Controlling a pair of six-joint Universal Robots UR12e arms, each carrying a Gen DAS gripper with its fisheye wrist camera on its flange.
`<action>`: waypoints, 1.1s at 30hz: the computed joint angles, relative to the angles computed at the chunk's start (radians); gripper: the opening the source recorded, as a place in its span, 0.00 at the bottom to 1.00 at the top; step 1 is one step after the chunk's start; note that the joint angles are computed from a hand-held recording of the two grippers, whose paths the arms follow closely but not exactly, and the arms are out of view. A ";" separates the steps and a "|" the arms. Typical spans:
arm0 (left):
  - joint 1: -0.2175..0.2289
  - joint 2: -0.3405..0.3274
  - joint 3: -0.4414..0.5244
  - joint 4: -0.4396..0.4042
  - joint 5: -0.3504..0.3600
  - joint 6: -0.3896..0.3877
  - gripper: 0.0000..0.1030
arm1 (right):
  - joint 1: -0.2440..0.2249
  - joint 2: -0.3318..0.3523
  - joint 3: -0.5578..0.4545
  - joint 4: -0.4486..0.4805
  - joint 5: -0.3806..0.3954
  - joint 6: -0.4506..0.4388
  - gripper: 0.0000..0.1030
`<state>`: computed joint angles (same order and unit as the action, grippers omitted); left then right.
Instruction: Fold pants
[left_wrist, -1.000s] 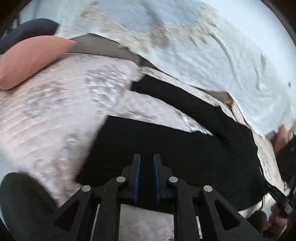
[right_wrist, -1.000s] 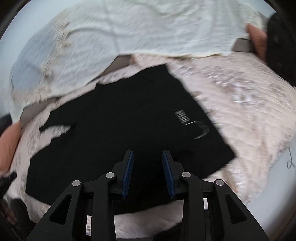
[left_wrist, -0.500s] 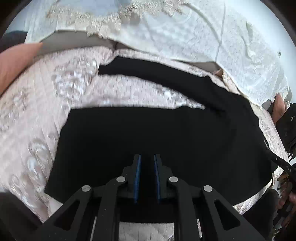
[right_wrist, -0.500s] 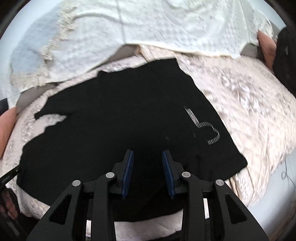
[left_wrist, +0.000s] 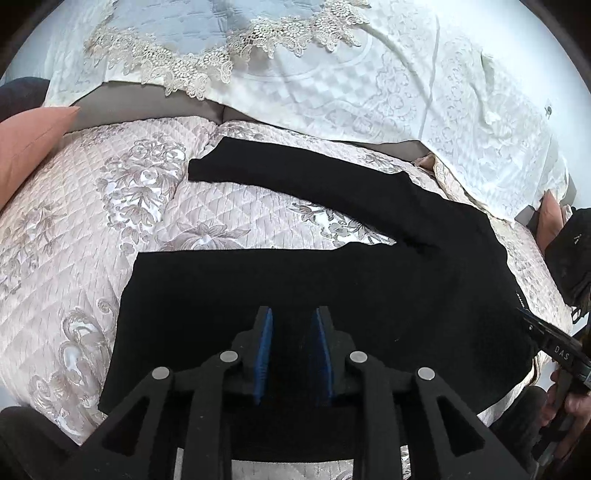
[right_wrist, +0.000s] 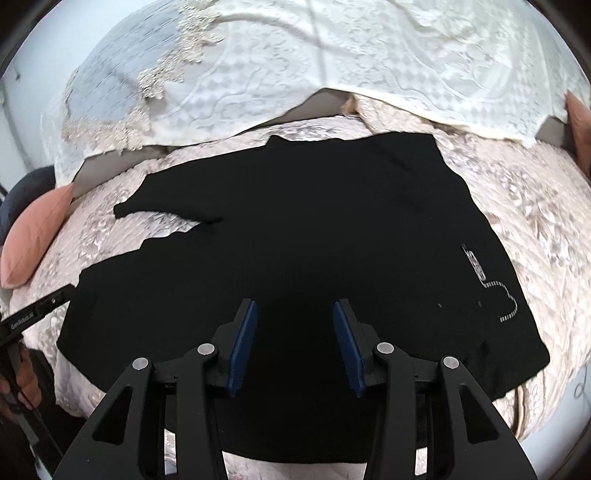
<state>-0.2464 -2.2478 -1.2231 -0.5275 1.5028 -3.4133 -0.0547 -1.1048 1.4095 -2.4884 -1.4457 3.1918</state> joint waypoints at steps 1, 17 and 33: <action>-0.001 0.000 0.000 0.003 -0.005 0.005 0.25 | 0.004 0.003 -0.007 0.000 -0.004 -0.005 0.43; -0.025 -0.018 0.046 -0.029 -0.025 0.080 0.25 | 0.036 0.005 -0.026 0.003 -0.084 -0.058 0.43; -0.030 -0.091 0.197 -0.104 -0.072 0.196 0.25 | 0.030 0.051 -0.101 0.032 -0.075 -0.129 0.43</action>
